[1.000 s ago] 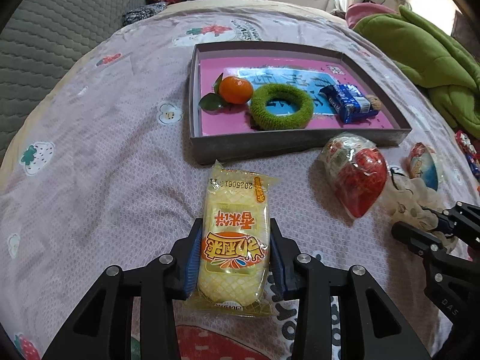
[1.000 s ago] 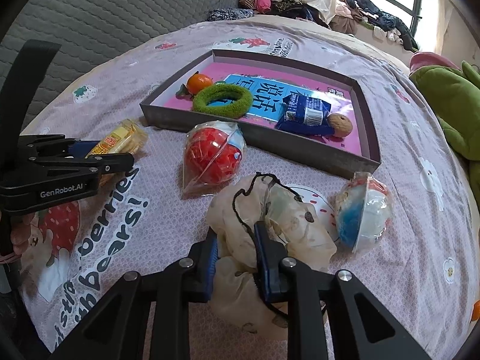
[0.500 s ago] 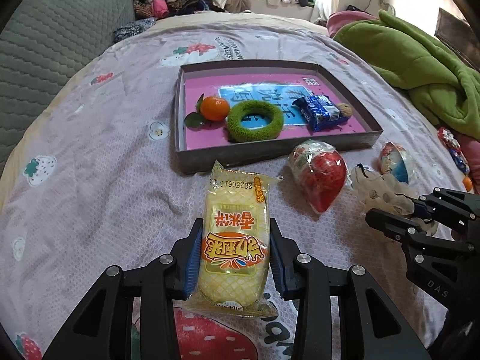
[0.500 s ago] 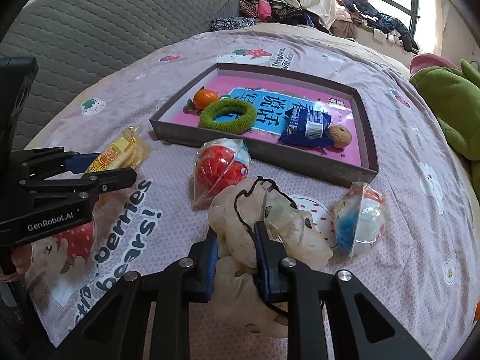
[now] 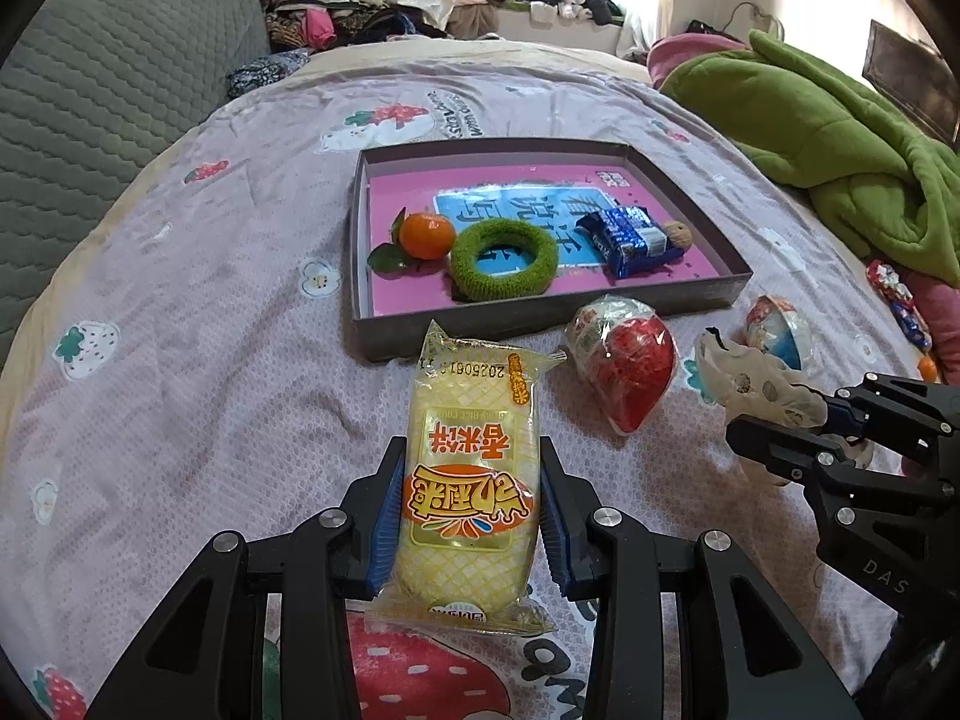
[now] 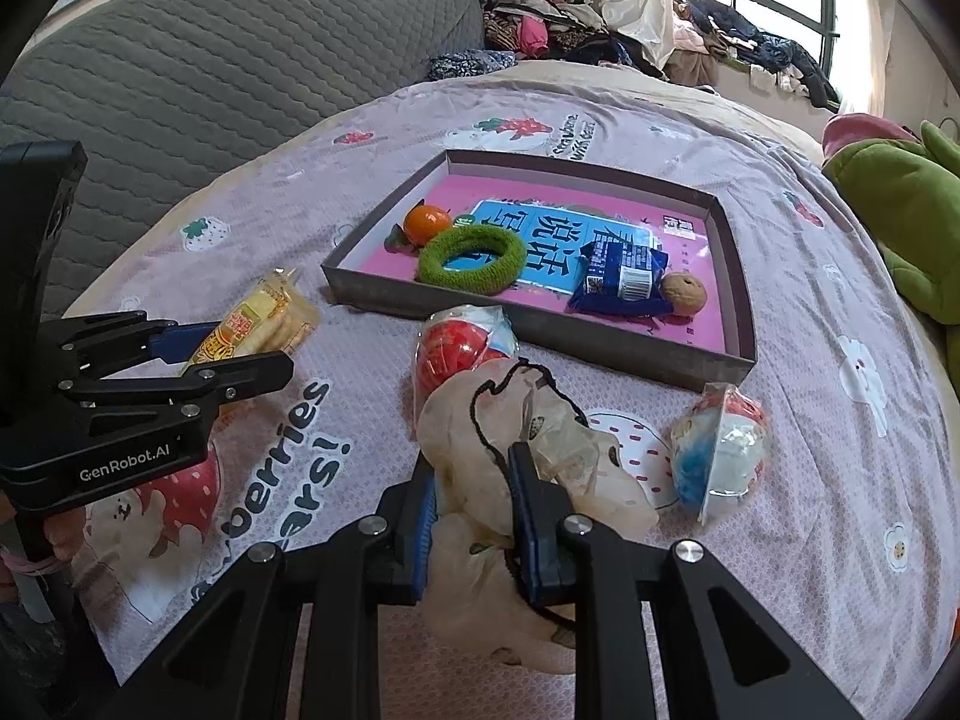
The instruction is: Organize objects
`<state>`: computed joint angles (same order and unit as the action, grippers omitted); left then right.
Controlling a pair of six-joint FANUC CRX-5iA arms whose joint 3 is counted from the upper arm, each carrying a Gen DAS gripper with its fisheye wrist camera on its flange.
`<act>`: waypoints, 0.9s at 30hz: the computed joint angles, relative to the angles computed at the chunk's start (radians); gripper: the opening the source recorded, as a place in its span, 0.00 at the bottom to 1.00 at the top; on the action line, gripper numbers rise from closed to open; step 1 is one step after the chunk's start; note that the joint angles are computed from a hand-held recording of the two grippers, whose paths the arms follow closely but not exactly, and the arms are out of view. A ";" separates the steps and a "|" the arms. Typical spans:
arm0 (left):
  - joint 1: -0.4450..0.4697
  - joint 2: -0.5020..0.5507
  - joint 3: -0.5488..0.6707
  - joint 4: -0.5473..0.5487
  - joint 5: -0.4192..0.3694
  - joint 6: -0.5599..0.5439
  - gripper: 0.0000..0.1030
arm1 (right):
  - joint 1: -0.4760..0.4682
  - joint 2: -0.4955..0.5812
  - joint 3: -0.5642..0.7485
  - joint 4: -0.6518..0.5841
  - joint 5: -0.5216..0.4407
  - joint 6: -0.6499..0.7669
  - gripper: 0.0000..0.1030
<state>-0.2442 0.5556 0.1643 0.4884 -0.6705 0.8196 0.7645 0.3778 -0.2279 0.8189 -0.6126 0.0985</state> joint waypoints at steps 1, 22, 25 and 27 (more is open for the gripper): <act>0.000 -0.001 -0.001 0.002 0.001 -0.001 0.39 | 0.000 -0.002 -0.001 0.005 0.002 -0.004 0.22; -0.013 -0.049 -0.067 0.133 0.057 -0.098 0.39 | -0.014 -0.041 -0.029 0.107 0.021 -0.103 0.22; -0.019 -0.054 -0.068 0.152 0.060 -0.112 0.39 | -0.020 -0.052 -0.037 0.133 0.031 -0.124 0.22; -0.023 -0.057 -0.065 0.161 0.060 -0.120 0.39 | -0.023 -0.058 -0.040 0.149 0.030 -0.134 0.22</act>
